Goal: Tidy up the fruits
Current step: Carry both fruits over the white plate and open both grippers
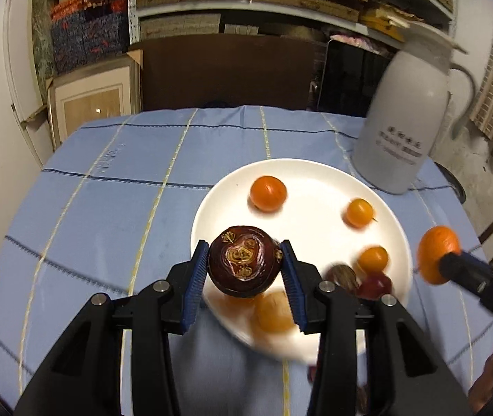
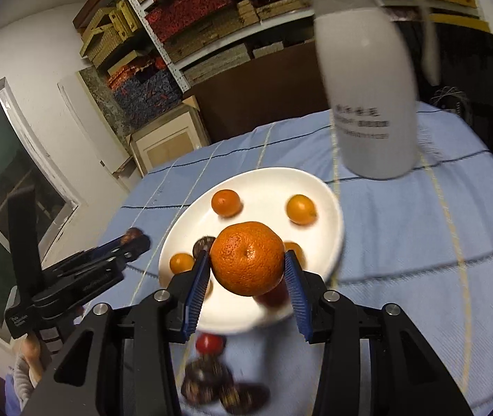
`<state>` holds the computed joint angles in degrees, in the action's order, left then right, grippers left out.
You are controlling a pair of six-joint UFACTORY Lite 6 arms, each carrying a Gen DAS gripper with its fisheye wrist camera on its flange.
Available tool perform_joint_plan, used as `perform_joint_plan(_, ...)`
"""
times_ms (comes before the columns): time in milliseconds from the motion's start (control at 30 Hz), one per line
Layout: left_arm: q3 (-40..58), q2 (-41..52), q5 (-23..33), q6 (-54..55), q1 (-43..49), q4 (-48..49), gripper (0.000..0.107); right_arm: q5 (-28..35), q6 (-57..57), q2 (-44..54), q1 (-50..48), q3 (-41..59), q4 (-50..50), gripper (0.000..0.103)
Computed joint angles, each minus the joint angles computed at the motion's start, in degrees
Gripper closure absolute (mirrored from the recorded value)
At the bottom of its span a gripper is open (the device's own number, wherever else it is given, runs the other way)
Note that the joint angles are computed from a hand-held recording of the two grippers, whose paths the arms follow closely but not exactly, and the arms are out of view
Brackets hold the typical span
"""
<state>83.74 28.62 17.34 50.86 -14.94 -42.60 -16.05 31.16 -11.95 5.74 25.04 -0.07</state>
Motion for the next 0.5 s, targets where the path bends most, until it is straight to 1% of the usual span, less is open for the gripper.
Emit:
perform_joint_plan(67,8.68,7.46,1.16,-7.69,-0.93,7.33,0.066,-2.07,1.64,8.89,-0.38,5.68,-2.49,0.058)
perform_joint_plan(133,17.28,14.39,3.22,-14.09,-1.57,13.34,0.066,-2.81,3.18,17.37,-0.84,12.07,-4.8,0.058)
perform_joint_plan(200,23.23,19.15,4.98,-16.96,-1.85,16.05,0.065,-2.93,3.6,22.41,-0.4,15.91,-5.25,0.058)
perform_joint_plan(233,24.32,20.28,4.96,-16.97,-1.78,15.96,0.063,-2.89,5.81,24.97,-0.86,18.01,-8.19,0.056)
perform_joint_plan(267,24.89,21.21,4.43,-16.7,-1.72,15.67,0.056,-3.61,6.38,25.89,-1.12,18.42,-8.73,0.056)
perform_joint_plan(333,23.66,21.07,3.87,-13.59,-1.2,12.86,0.05,-5.21,6.66,25.49,-1.97,17.33,-8.56,0.056)
perform_joint_plan(400,21.53,19.41,3.47,-11.24,-0.6,10.56,0.05,-5.59,9.88,22.56,-2.93,15.45,-11.84,0.056)
perform_joint_plan(433,19.45,17.67,3.12,-8.98,-0.2,8.1,0.05,-5.8,9.66,19.55,-3.19,13.53,-11.51,0.056)
perform_joint_plan(500,12.44,11.84,2.34,-0.76,1.12,0.0,0.05,-4.04,6.02,11.67,-2.56,9.36,-8.05,0.056)
